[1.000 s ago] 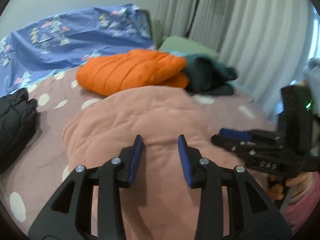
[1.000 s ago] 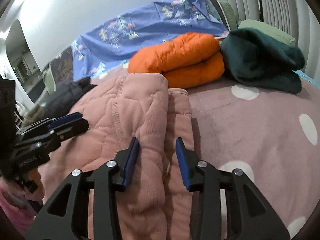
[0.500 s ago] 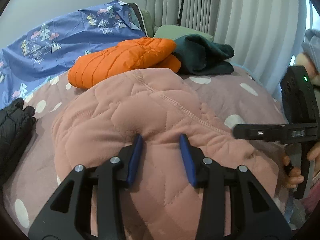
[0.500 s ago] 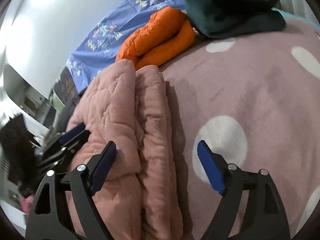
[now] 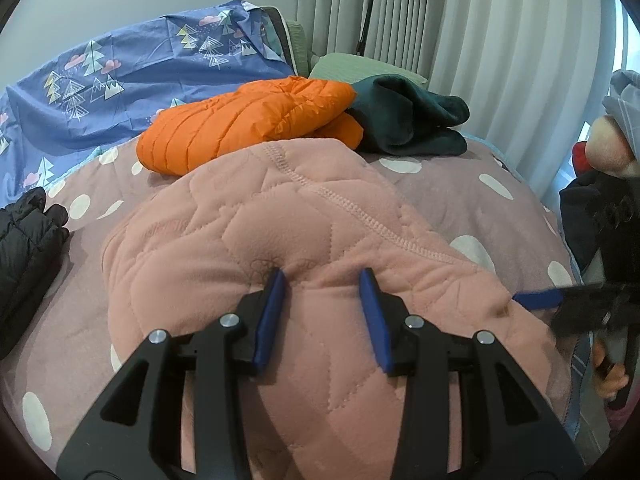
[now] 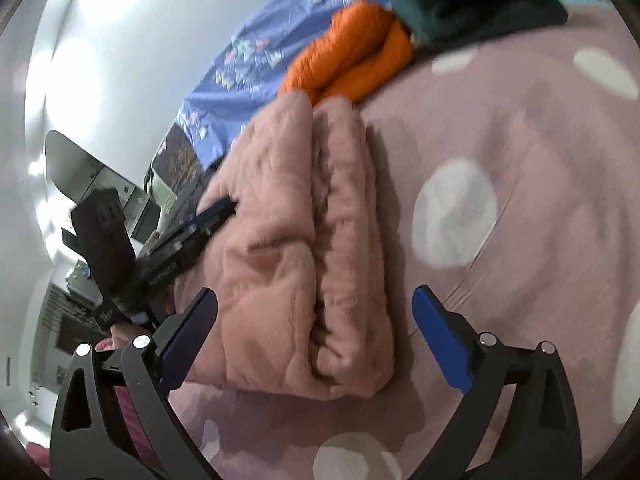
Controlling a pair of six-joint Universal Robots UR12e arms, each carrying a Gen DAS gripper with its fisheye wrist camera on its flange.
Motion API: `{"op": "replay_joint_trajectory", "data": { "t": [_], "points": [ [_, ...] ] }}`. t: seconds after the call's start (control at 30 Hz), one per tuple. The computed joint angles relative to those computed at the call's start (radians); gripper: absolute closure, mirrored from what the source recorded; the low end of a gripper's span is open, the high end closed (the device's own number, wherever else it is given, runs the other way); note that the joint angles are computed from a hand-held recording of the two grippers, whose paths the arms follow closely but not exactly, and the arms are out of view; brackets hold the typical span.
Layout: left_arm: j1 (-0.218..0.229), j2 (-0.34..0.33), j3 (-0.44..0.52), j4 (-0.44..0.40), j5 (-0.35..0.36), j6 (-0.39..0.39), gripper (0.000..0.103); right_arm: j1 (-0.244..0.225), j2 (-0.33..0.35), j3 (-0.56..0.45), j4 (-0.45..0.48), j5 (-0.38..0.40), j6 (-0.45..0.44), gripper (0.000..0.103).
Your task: Fold large clothes
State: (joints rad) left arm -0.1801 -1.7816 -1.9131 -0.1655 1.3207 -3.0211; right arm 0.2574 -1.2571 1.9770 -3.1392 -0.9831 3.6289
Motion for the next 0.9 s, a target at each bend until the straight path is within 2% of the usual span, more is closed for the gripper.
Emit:
{"op": "replay_joint_trajectory", "data": {
  "t": [0.1,0.23,0.3,0.4,0.43,0.47,0.5,0.53,0.57,0.6,0.63,0.67,0.77,0.8,0.9],
  "points": [
    [0.003,-0.001,-0.002,0.011,-0.011,0.007,0.063,0.012,0.025,-0.032,0.082,0.011,-0.004,0.002],
    [0.009,0.0,-0.006,0.016,-0.027,0.002,0.063,0.018,0.064,-0.069,0.061,0.054,0.05,0.004],
    [0.015,0.0,-0.008,0.02,-0.042,-0.004,0.063,0.031,0.061,-0.081,0.1,0.004,0.037,0.021],
    [0.033,0.001,-0.012,0.035,-0.103,-0.041,0.061,0.039,0.048,-0.073,0.101,-0.034,0.032,0.036],
    [0.041,0.003,-0.015,0.044,-0.126,-0.066,0.06,0.039,0.045,-0.066,0.087,-0.037,0.035,0.037],
    [0.049,0.007,-0.019,0.057,-0.153,-0.102,0.055,0.039,0.045,-0.061,0.074,-0.036,0.04,0.038],
    [0.062,0.016,-0.03,0.083,-0.184,-0.151,0.04,0.04,0.046,-0.058,0.066,-0.042,0.037,0.037],
    [0.066,0.022,-0.039,0.109,-0.185,-0.18,0.03,0.046,0.048,-0.058,0.057,-0.057,0.032,0.037],
    [0.067,0.032,-0.053,0.145,-0.153,-0.209,0.012,0.05,0.048,-0.056,0.052,-0.071,0.026,0.037],
    [0.064,0.039,-0.065,0.178,-0.107,-0.226,0.006,0.055,0.048,-0.055,0.045,-0.085,0.021,0.037],
    [0.063,0.048,-0.078,0.195,-0.062,-0.226,0.006,0.058,0.048,-0.055,0.04,-0.094,0.019,0.036],
    [0.069,0.056,-0.087,0.188,-0.045,-0.217,0.006,0.058,0.048,-0.055,0.039,-0.096,0.016,0.036],
    [0.097,0.064,-0.107,0.126,-0.056,-0.237,0.005,0.058,0.048,-0.05,0.03,-0.099,0.015,0.034],
    [0.109,0.064,-0.112,0.093,-0.08,-0.256,0.004,0.058,0.049,-0.05,0.028,-0.101,0.016,0.034],
    [0.172,0.045,-0.143,0.097,-0.309,-0.396,0.002,0.064,0.052,-0.058,0.029,-0.119,0.009,0.033]
  ]
}}
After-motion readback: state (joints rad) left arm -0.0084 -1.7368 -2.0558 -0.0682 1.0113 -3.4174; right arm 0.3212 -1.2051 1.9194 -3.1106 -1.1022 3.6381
